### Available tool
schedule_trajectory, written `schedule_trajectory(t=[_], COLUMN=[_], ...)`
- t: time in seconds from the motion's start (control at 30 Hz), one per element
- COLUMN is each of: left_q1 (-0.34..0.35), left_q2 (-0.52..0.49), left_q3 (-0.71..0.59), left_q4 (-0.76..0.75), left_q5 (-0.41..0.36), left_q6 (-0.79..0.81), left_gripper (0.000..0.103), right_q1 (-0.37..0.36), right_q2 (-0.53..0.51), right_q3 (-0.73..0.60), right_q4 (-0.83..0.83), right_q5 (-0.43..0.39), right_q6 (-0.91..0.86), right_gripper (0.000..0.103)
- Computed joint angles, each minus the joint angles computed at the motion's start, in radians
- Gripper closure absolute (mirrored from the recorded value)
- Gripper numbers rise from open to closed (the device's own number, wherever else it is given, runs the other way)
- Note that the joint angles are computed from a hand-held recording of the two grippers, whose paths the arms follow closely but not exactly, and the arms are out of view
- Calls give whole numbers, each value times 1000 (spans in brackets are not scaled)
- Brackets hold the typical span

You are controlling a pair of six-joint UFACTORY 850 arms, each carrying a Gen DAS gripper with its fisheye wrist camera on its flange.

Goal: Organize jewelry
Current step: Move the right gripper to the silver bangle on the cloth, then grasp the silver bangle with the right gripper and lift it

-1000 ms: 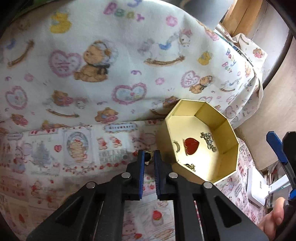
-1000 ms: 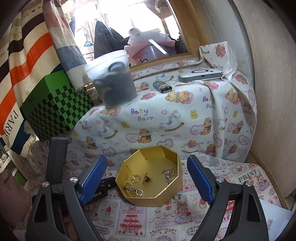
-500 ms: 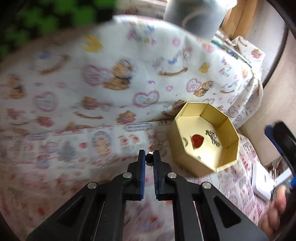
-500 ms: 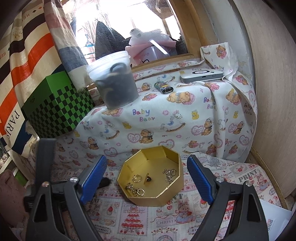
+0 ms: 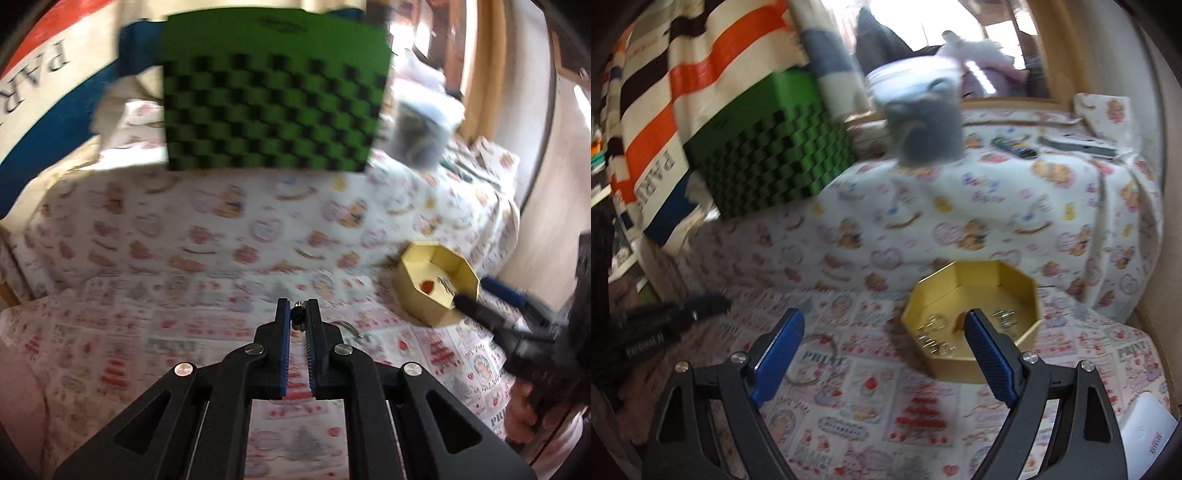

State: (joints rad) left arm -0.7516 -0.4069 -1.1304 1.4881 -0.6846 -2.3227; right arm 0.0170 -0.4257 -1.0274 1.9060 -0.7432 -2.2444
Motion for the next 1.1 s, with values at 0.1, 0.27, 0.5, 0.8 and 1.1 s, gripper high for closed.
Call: schedule_trajectory(t=[0.1,0.27,0.5,0.8,1.1], left_q1=[16,17,38,49,49], left_q2=[26,44,36,41,26], left_q3=[33,71,78,92,76], left_q4=[16,30,-25,-19,-53], left_q5=[16,16,5,14,6], left_q6=[-61,-109,-107,-132,-96], left_gripper=[96,96,96,96,96], right_q1=[49,141,260,286,249], right_q2=[-13,-20,-78,-117,-52], right_q3=[-13,-21,-93,-127,-32], right_q4=[-114,-197,-251,-272,-100], right_q5=[36,153,341,373,389], right_q6=[-26,28,108,160,-92], right_gripper=[16,16,16,42,42])
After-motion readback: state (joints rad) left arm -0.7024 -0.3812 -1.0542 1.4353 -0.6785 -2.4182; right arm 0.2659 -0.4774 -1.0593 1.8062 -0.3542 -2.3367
